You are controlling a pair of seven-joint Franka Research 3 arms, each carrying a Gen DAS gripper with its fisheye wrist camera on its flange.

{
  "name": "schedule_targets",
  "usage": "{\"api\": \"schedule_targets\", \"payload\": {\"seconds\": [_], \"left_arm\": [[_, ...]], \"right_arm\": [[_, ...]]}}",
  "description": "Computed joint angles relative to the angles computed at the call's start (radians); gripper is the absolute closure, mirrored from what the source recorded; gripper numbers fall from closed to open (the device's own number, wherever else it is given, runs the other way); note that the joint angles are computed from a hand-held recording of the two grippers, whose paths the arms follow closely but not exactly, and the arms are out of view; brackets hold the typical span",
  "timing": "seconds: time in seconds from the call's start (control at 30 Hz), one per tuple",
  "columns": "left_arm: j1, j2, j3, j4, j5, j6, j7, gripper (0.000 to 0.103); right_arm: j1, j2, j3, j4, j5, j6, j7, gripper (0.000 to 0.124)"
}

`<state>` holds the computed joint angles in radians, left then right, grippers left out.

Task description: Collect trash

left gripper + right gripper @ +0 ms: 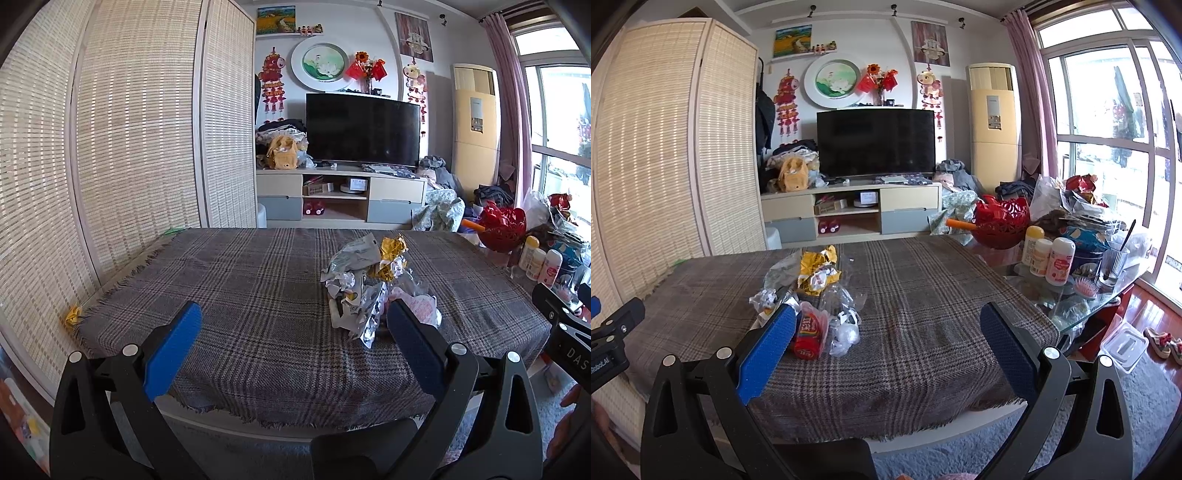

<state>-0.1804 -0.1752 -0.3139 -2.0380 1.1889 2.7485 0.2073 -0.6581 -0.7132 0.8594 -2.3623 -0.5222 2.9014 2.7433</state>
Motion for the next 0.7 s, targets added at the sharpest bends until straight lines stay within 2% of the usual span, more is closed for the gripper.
{"api": "schedule_targets", "payload": {"seconds": [0.33, 0.7], "left_arm": [[0.000, 0.009, 0.004, 0.003, 0.000, 0.001, 0.021, 0.008], [-0.002, 0.013, 0.004, 0.005, 0.044, -0.008, -0.024, 0.008]], "right_arm": [[0.009, 0.012, -0.003, 0.004, -0.008, -0.008, -0.001, 0.024], [0.024, 0.034, -0.014, 0.003, -0.033, -0.021, 0.010, 0.024]]}}
